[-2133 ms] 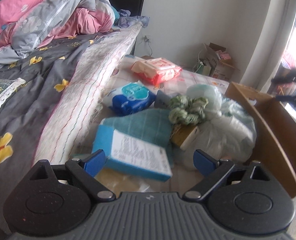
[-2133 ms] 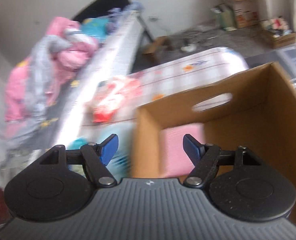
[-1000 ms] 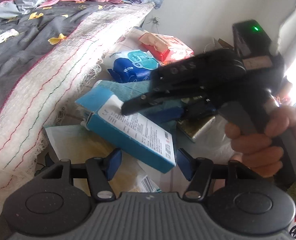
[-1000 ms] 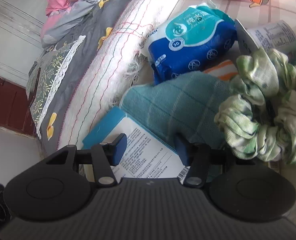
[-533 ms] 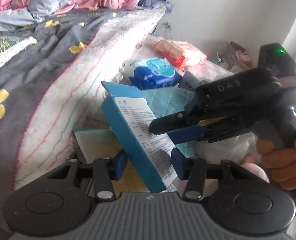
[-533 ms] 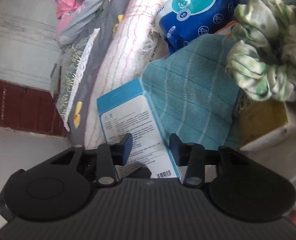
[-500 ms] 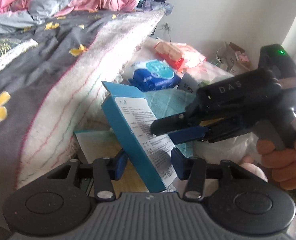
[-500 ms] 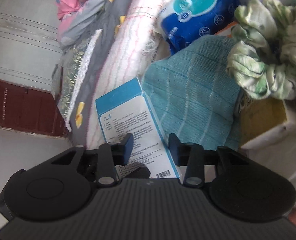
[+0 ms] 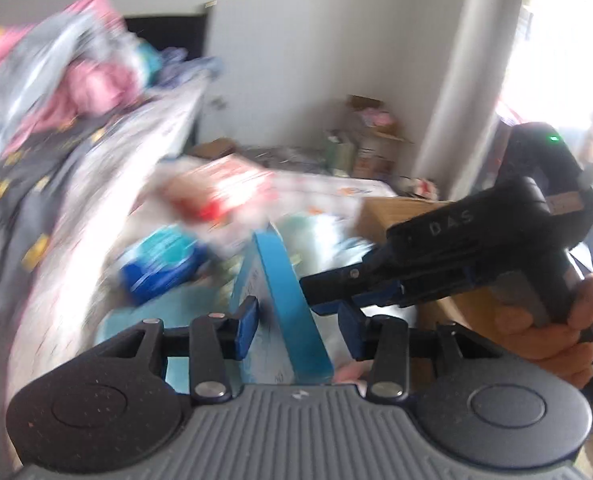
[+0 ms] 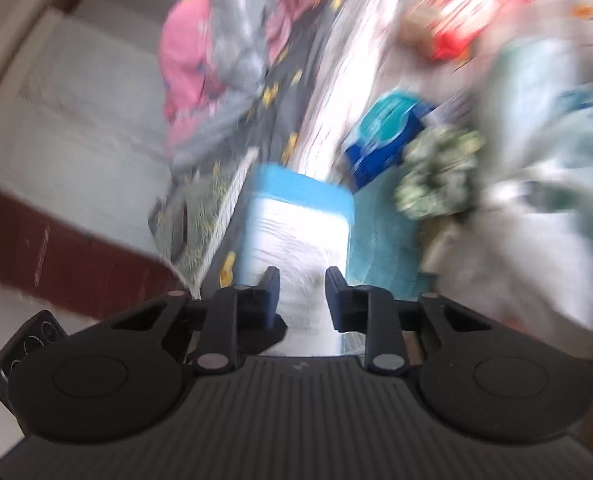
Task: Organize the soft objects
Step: 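Carry the bandage box into the cardboard box and release it upright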
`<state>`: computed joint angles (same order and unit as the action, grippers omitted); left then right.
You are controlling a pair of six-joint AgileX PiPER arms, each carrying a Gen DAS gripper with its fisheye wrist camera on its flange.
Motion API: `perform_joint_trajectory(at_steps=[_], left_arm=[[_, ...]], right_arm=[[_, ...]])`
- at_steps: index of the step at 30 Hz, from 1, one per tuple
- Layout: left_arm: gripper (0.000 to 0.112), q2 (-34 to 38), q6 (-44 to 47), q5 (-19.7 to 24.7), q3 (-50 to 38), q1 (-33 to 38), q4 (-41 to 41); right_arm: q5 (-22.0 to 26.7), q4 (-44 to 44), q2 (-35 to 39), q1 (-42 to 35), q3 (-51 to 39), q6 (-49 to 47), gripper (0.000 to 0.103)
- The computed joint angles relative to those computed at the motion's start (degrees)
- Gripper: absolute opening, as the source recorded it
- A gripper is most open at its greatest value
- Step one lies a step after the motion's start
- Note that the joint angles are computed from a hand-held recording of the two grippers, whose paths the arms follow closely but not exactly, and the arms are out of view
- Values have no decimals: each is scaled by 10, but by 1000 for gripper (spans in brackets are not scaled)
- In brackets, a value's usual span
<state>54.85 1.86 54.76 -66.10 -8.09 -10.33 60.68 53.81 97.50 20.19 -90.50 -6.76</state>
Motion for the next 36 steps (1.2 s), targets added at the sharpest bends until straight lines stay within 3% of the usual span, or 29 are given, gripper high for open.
perform_joint_trajectory(at_steps=[2, 4, 9, 14, 21, 23, 27, 29, 33, 36], left_arm=[[44, 39, -53, -24, -26, -89, 48], [44, 83, -67, -44, -52, -135, 54], [43, 202, -44, -58, -141, -188, -3], [42, 331, -49, -60, -247, -232, -16], [41, 501, -56, -48, -407, -242, -59], [45, 546, -52, -44, -444, -240, -68], [56, 639, -140, 47, -567, -253, 32], [58, 642, -141, 60, -571, -244, 27], [65, 584, -130, 22, -501, -232, 50], [67, 547, -130, 25, -482, -227, 76]], right_arm=[[8, 15, -36, -57, 40, -16, 22], [24, 31, -63, -120, 72, -34, 22], [62, 44, -91, -254, 110, -72, 21], [89, 52, -64, -353, 98, -108, 21], [67, 3, 43, -396, -2, -97, 21], [54, -17, 80, -397, -37, -93, 21], [29, -73, 150, -381, -88, -60, 21], [25, -79, 168, -381, -88, -58, 21], [18, -78, 174, -376, -74, -64, 21], [12, -99, 167, -366, -70, -52, 21]])
